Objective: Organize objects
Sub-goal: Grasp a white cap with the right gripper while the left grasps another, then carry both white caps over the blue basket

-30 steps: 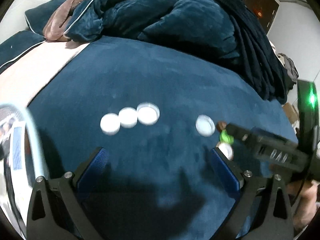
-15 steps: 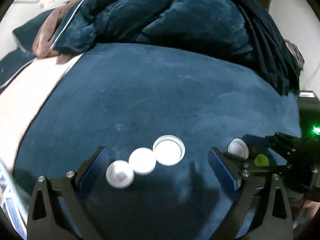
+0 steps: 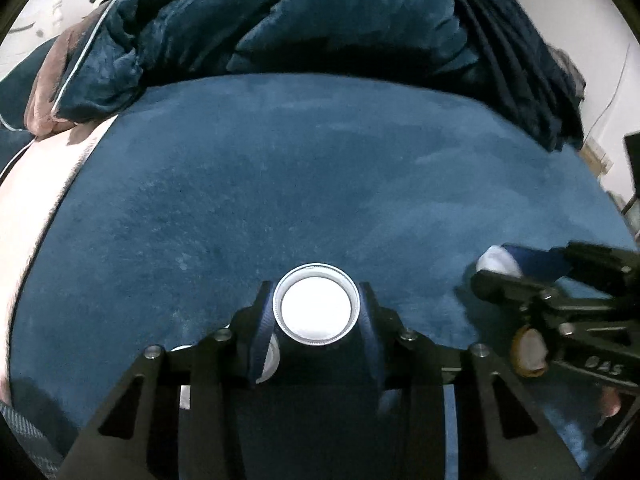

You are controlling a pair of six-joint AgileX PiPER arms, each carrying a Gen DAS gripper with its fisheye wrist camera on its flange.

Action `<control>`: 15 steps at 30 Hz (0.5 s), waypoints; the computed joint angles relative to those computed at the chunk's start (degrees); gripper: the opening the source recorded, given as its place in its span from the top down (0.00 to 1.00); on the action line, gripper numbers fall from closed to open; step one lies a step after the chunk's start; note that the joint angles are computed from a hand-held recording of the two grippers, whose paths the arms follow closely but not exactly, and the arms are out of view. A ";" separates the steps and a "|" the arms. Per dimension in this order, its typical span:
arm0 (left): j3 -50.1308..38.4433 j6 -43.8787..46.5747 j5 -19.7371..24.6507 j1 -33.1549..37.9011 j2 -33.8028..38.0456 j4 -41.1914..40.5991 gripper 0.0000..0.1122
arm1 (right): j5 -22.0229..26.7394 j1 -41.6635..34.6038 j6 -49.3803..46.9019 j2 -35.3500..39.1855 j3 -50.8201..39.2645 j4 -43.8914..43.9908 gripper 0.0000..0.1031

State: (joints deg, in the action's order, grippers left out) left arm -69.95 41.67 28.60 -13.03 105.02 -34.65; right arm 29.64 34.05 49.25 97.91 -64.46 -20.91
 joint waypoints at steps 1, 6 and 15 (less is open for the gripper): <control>0.62 1.31 0.68 0.78 -1.02 -1.88 0.63 | 0.11 0.13 0.33 -0.12 -0.02 -0.11 0.60; 4.18 8.36 7.62 5.84 -6.82 -11.96 0.63 | 2.03 2.93 4.15 -2.48 0.19 -2.29 0.60; 12.19 8.14 13.12 9.02 -22.04 -9.42 0.63 | 7.86 12.48 15.71 -8.37 -0.40 -7.93 0.60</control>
